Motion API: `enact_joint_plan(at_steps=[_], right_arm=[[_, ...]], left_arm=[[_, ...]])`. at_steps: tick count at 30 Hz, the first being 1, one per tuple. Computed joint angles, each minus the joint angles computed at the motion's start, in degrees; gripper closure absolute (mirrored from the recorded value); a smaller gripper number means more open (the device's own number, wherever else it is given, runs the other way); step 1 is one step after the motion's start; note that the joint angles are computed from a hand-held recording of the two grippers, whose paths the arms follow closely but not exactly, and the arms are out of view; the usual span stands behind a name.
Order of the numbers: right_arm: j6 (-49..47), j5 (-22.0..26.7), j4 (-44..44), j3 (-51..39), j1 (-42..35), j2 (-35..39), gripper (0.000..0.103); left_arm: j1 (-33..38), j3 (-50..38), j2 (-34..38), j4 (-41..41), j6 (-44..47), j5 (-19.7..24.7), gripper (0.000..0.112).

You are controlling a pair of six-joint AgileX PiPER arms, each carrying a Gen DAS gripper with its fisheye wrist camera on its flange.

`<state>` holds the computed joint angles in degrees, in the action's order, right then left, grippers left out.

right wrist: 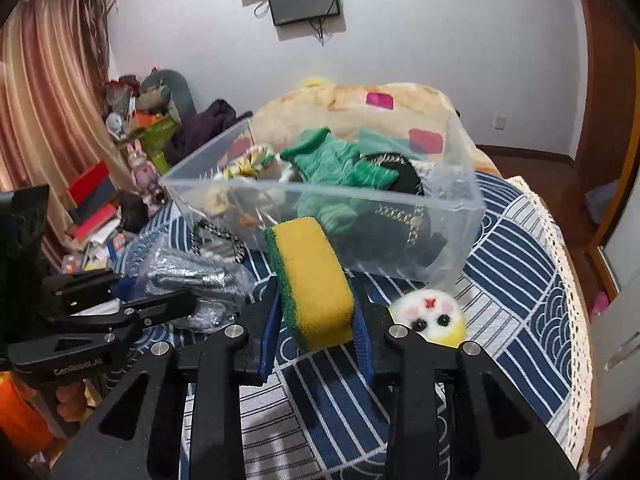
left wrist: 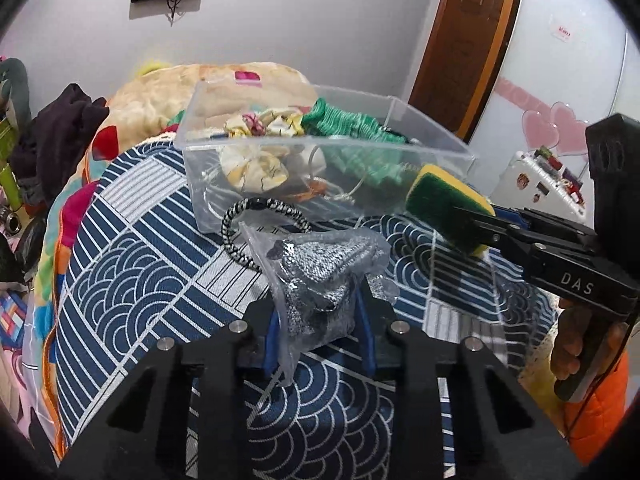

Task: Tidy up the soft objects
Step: 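Grasp the bagged grey knit with left tool while right tool grasps the sponge, then drop the bagged knit into the box with left tool while right drops sponge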

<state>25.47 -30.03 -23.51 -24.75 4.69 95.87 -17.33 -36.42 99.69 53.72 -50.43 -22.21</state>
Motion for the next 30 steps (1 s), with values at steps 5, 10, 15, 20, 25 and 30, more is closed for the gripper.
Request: enact_joint_plan(at_steps=[5,10,15,20,25,30], right_arm=[[-1.15,-0.86,1.33,2.08,-0.18,-3.83,0.074],[-2.24,-0.22,3.37,2.55,0.18,-8.0,0.074],[-2.18,-0.37,3.61,2.75,-0.52,-11.17,0.074],[-3.03,-0.32,5.09,1.63,-1.69,-12.99,0.074],[-8.11,0.38,12.14,-0.68,-1.31,-12.82,0.074],[-15.54,1.79,21.46,-4.38,1.2,-9.33,0.073]], left_arm=[[1.89,0.32,-3.61,4.55,-3.68,-1.34,0.081],[2.19,-0.22,-7.02,3.86,-3.26,-1.26,0.081],[2.69,-3.4,-8.32,4.98,-6.28,-1.03,0.081],[0.84,-5.91,-8.72,-1.78,-1.15,0.41,0.081],[-2.62,-10.07,-6.25,-11.31,5.86,2.94,0.081],[-3.78,-15.13,-1.07,-10.41,2.88,4.79,0.081]])
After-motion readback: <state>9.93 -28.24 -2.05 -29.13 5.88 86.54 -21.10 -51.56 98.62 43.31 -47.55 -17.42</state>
